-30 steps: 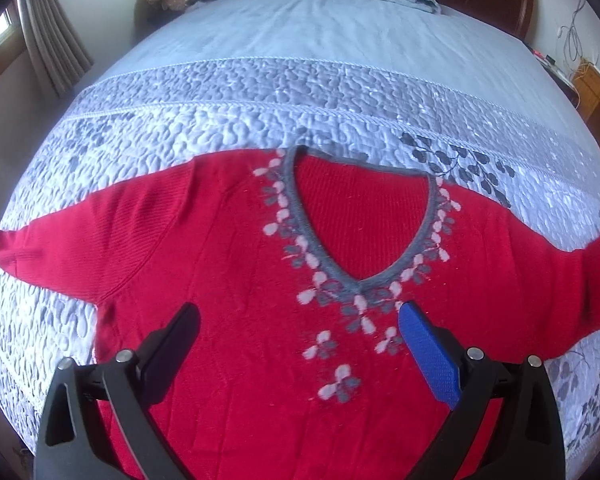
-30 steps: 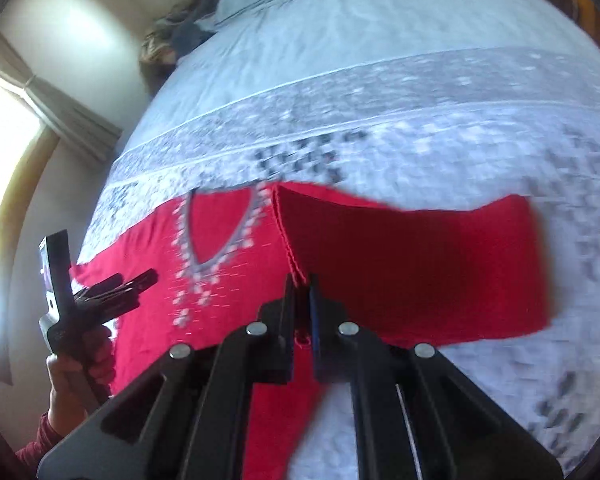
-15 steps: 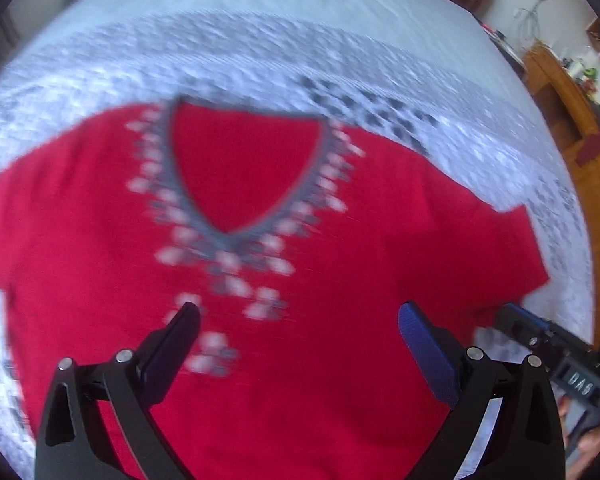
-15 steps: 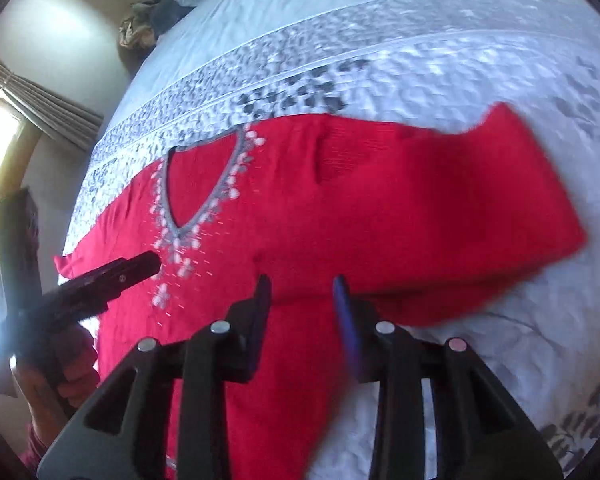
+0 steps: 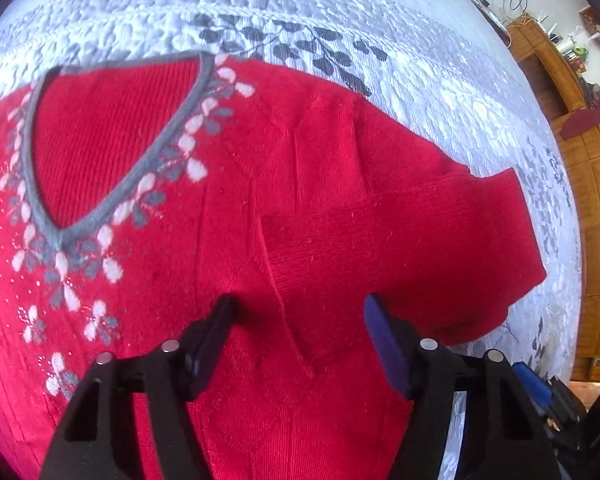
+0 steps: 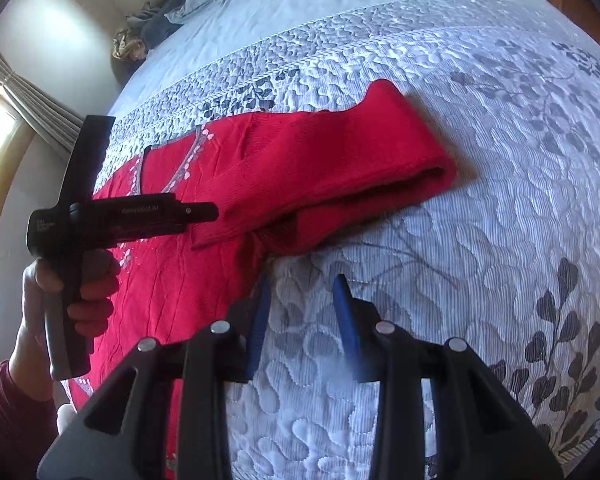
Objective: Fold small clothes
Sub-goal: 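Grasp the other sleeve of the red sweater with the left gripper, then fold the held sleeve across the sweater body with the left gripper, then open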
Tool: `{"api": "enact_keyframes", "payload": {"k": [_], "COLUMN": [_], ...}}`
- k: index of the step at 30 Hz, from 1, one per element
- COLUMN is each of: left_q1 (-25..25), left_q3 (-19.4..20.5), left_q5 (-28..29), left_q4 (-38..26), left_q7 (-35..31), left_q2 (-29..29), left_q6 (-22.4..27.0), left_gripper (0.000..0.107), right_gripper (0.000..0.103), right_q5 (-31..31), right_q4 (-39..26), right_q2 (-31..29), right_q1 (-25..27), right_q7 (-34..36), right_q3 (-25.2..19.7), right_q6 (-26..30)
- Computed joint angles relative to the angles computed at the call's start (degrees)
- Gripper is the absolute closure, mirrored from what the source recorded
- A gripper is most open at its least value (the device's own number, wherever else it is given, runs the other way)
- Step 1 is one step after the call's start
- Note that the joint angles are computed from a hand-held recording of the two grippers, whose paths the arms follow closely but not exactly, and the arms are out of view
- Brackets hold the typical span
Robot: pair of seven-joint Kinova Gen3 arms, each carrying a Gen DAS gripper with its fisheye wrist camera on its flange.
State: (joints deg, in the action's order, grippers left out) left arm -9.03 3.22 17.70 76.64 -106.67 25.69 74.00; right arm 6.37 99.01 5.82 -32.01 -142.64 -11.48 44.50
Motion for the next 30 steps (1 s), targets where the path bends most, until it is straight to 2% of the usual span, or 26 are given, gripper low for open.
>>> {"api": "enact_keyframes", "payload": {"k": [1,3,4,6,8,14,19,21,24,25,30], "left_q1": [0.0,0.1,0.2,0.4,-0.4,-5.7,-10.1,-11.8,-14.6,-15.2,-18.6], "left_q3": [0.3,0.4,0.4,0.1,0.1,0.1,-1.7,-2.6,-3.9,-4.7,-5.7], "left_q5": [0.4,0.7,0.8,0.7,1.7,7.5,9.8,9.7,9.0,7.7,4.7], "left_q4": [-0.1,-1.0,-1.5,-1.8,-1.7,0.6,-3.2,-5.4,-8.1,-8.8,-12.8], "left_q7": [-0.3,-0.1,0.4,1.3,2.1,-2.1,-6.8,-8.2,-10.4,-10.6,-9.6], "left_q2": [0.0,0.7,1.2,1.6,1.2,-4.2,-7.0,-7.0,-6.4,-6.1,-1.7], "left_q6": [0.0,0.5,0.9,0.8,0.5,-1.1,0.0,0.7,0.9,-0.2,0.3], "left_gripper": [0.048,0.062,0.064,0.085,0.101,0.104,0.104,0.104,0.104,0.104,0.104], "right_gripper": [0.07,0.07,0.07,0.07,0.07,0.07,0.07,0.069,0.056,0.056,0.051], "right_q5": [0.3,0.5,0.7,2.1,4.0,6.2,5.8,6.4,8.5,8.4,4.0], "right_q4": [0.4,1.1,1.3,1.1,0.6,0.5,0.0,-1.2,-3.7,-4.5,-6.8], "right_q2": [-0.3,-0.7,-1.0,-1.2,-1.3,-2.5,-2.4,-1.5,0.8,1.6,5.5], "right_q1": [-0.1,-0.2,-0.2,-0.7,-1.4,-1.8,-1.2,-1.5,-3.1,-3.4,-3.2], "right_q7": [-0.5,-1.1,-1.5,-2.8,-4.4,-7.5,-8.0,-8.5,-9.1,-8.6,-5.9], "right_q3": [0.0,-0.1,-0.1,-0.4,-0.6,-1.2,-1.3,-1.3,-1.4,-1.4,0.0], "right_q6": [-0.2,-1.0,-1.0,-0.5,0.6,2.7,3.2,4.1,5.7,5.6,2.9]}}
